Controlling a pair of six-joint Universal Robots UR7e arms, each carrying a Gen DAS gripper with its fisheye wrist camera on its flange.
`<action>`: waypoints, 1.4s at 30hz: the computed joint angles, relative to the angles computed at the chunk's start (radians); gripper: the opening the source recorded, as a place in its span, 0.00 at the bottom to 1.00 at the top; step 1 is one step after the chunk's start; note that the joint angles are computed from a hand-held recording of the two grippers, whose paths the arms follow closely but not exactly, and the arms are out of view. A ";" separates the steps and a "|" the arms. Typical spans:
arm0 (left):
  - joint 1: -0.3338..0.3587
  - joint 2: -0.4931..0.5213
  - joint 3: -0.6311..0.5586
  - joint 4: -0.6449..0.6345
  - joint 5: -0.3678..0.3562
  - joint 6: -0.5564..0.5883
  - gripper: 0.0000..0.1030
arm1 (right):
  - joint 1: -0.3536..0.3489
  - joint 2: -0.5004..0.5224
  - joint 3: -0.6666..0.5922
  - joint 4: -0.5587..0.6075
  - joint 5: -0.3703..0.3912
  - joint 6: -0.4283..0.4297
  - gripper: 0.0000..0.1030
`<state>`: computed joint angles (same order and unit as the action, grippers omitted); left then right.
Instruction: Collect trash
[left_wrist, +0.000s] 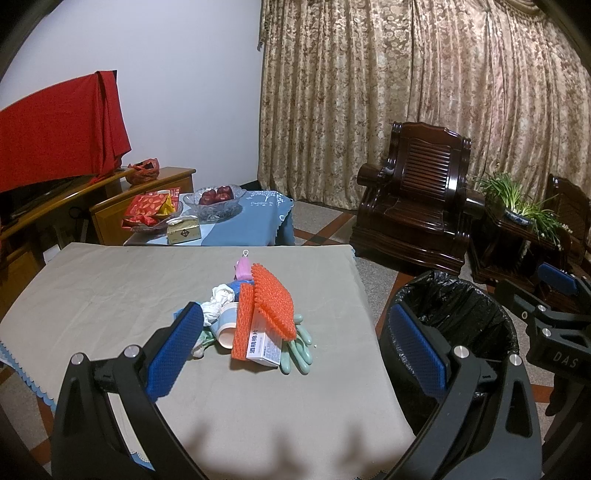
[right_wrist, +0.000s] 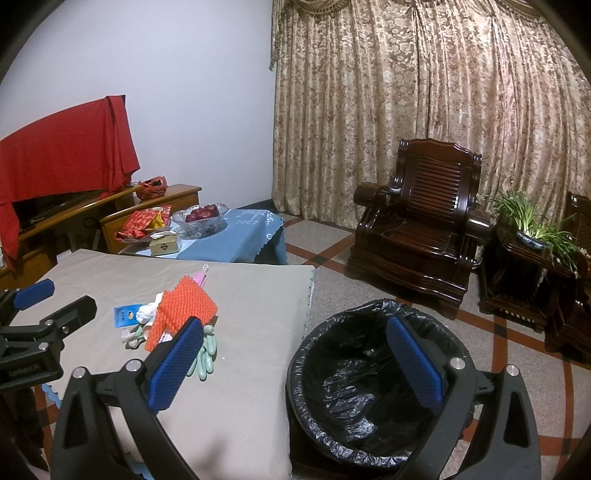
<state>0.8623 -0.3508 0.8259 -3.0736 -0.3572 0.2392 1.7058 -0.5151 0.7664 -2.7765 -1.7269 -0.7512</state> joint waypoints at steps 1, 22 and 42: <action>0.000 0.000 0.000 0.000 0.000 0.000 0.95 | 0.000 0.000 -0.001 0.002 0.000 0.000 0.94; 0.000 -0.002 0.002 0.005 0.000 -0.007 0.95 | -0.004 0.019 -0.029 0.022 -0.003 -0.002 0.94; 0.048 -0.012 0.029 -0.036 0.020 -0.026 0.95 | 0.014 0.166 -0.249 0.183 -0.012 0.007 0.94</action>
